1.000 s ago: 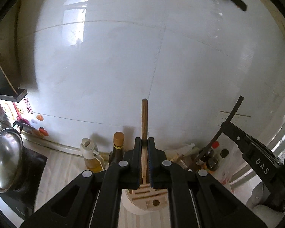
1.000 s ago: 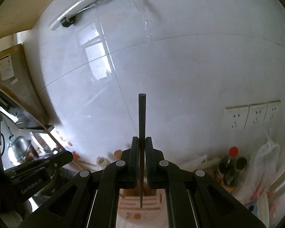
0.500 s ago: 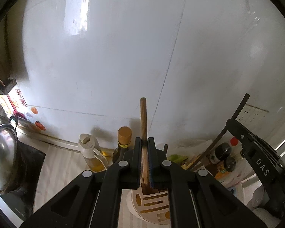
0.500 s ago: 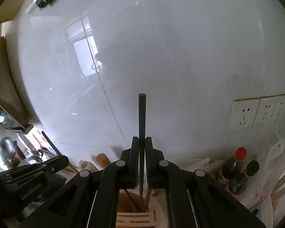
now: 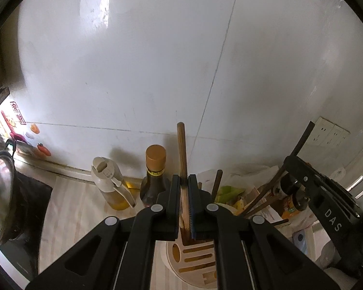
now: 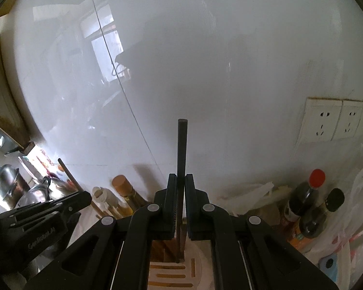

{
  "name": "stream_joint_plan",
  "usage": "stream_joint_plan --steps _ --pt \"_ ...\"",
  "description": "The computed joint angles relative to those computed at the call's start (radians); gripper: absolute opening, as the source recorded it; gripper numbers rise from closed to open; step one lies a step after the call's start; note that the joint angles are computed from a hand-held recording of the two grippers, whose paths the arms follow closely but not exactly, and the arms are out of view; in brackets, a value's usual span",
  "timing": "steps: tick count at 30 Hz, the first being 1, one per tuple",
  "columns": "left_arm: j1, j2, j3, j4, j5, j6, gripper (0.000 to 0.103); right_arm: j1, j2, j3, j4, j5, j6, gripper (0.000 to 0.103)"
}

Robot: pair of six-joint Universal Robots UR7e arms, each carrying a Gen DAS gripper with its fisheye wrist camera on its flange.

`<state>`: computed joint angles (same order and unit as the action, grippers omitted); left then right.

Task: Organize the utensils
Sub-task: 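Carry both chopsticks above the cream holder and lower them tip-first inside, then open both tools to release the chopsticks into the holder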

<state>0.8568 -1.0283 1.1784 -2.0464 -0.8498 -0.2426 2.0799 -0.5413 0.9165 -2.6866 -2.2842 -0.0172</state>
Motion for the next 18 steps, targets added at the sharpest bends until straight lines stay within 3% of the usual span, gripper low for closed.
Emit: stream_joint_plan --steps 18 --pt "-0.01 -0.017 -0.004 0.051 -0.01 -0.049 0.008 -0.021 -0.049 0.055 0.138 0.049 0.091 0.008"
